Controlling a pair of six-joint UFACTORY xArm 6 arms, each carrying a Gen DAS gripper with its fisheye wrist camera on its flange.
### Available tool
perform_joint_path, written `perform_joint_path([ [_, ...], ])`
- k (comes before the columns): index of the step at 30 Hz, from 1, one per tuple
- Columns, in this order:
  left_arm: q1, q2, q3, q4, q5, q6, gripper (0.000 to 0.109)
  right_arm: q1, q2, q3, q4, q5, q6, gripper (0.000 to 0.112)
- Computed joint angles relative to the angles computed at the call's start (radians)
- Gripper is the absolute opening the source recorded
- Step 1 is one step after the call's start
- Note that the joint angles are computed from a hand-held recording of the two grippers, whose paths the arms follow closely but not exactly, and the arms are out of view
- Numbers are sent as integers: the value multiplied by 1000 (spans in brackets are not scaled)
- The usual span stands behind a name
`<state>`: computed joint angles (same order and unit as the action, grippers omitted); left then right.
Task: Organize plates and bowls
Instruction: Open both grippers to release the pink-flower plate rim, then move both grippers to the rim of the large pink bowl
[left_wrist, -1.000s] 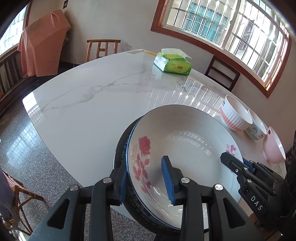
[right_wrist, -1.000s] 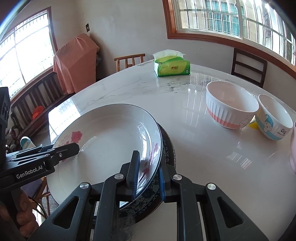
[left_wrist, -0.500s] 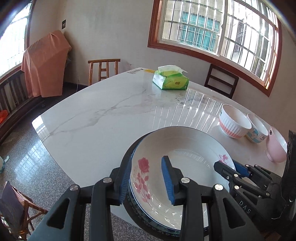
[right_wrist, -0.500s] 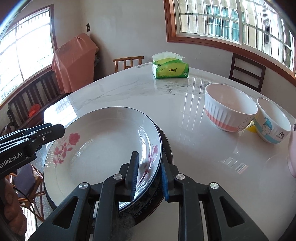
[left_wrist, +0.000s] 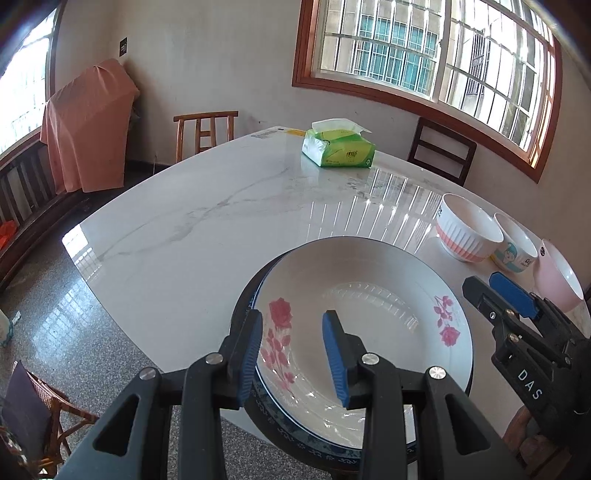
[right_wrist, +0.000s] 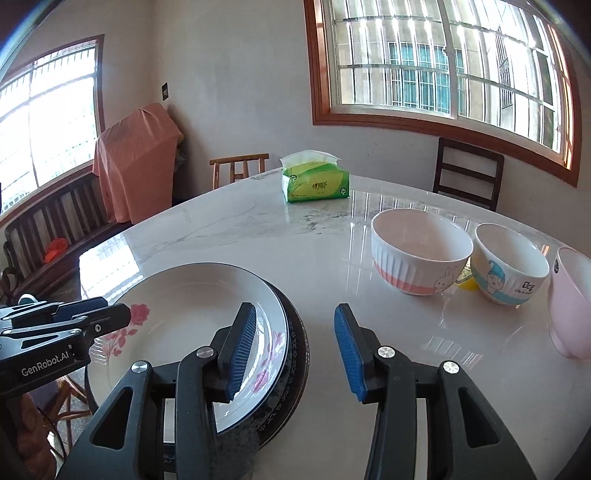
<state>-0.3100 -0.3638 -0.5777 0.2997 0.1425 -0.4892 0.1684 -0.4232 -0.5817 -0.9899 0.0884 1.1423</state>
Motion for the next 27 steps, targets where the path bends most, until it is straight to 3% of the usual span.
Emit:
perform_joint_path([
  [5,-28,-22,3,50,20,-31,35,-52,-105,79,-26,-6,56,47],
  [10,-87,-50,7,147,50,-100,35,-114,-291,222,111,30,-52,50],
  [15,-171,-51,-22,293,88,-213,40,-202,-558,388,398,129,-318,54],
  [19,-256,-34,-60,389,130,-285,45,-346,-728,465,645,209,-562,54],
  [27,-428,87,-207,531,228,-388,45,-643,-886,522,1041,323,-986,55],
])
